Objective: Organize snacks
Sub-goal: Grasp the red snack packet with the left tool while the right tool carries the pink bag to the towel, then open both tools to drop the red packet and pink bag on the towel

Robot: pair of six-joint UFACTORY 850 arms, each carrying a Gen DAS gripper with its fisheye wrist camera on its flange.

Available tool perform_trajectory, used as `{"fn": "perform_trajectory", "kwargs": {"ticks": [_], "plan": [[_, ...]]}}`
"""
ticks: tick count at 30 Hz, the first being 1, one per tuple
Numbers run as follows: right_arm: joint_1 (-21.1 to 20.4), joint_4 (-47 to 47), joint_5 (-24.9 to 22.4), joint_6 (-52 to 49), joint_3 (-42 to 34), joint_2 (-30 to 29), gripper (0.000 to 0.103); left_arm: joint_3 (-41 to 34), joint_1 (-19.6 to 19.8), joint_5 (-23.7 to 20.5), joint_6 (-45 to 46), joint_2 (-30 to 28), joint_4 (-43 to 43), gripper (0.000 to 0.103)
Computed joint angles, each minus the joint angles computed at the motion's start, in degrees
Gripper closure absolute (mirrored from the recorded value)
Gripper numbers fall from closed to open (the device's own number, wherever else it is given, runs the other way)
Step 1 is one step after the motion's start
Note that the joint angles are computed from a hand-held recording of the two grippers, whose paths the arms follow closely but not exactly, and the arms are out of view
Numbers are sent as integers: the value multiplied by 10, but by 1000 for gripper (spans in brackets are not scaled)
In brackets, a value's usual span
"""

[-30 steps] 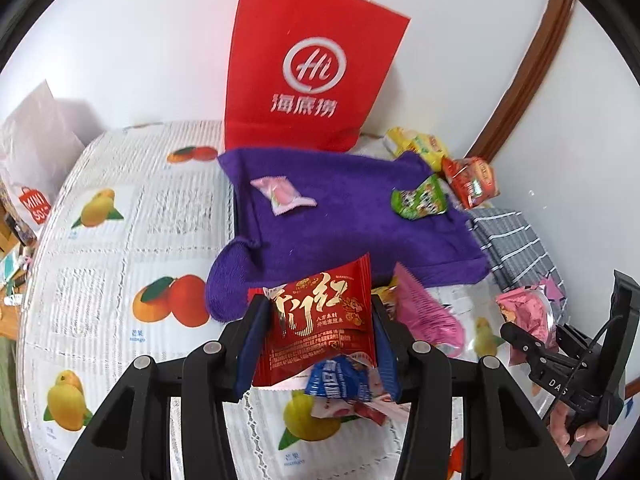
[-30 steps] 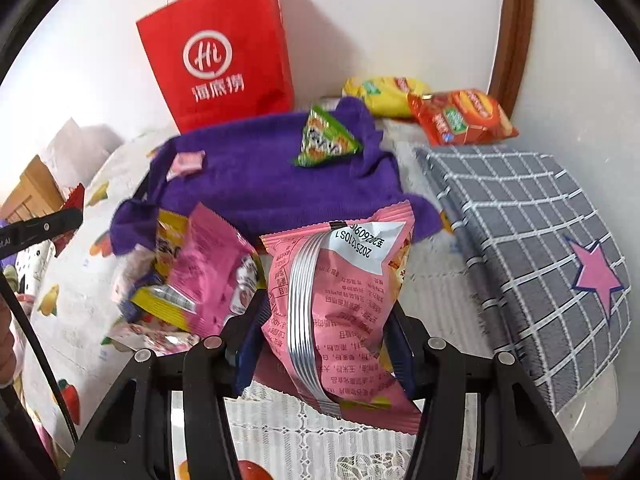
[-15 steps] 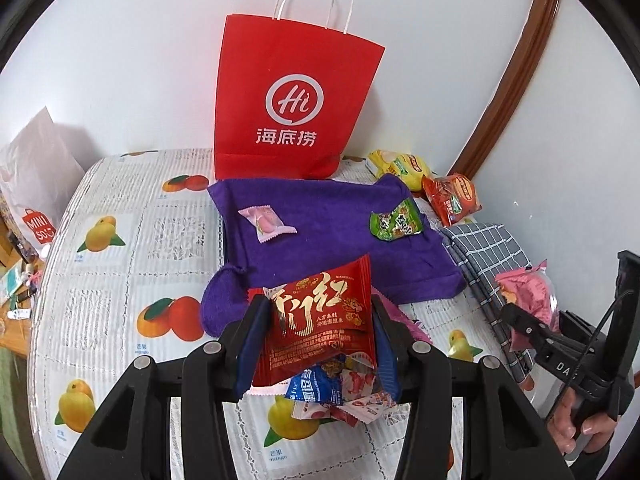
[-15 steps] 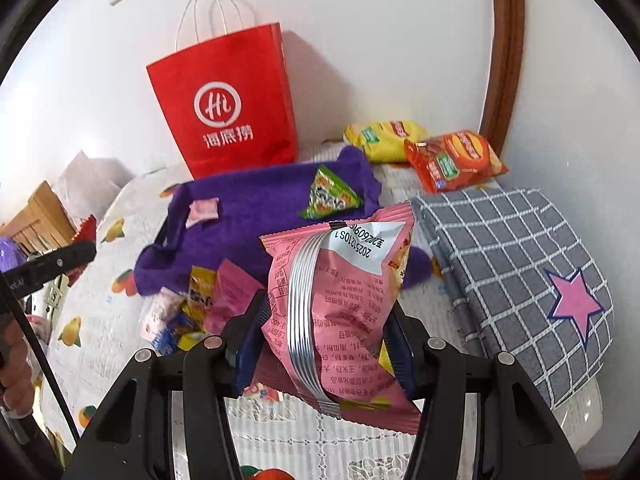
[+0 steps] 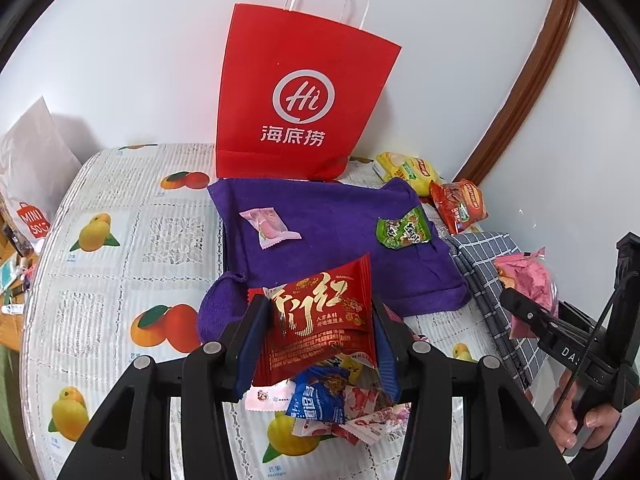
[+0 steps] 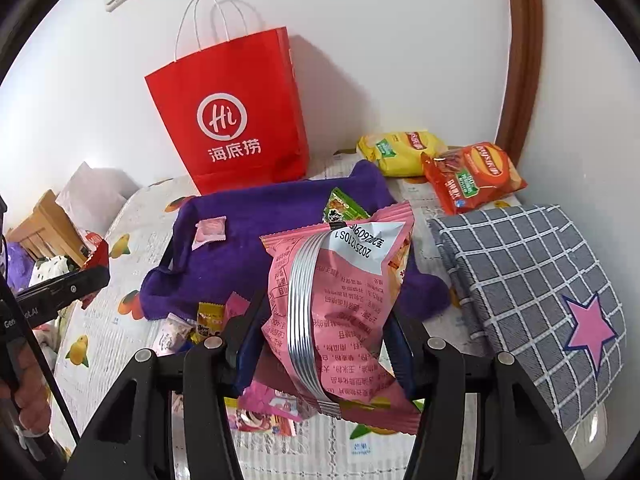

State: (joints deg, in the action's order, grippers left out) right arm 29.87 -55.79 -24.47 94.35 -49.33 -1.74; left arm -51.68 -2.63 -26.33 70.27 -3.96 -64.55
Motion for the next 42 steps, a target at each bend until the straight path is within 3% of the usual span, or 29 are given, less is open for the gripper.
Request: {"fn": "perform_trajectory", "kwargs": {"ticks": [24,35,42], "plan": [[-101,52,97,-95,-67,-138,49,-104,-16,9,-61,-134,36,56],[-109,61,108,-131,-93,-180,49,-137,-26,10,-101,-177,70,56],[-109,122,102,-201,-109,-203,47,-152,-31,9,-119,-195,85,55]]}}
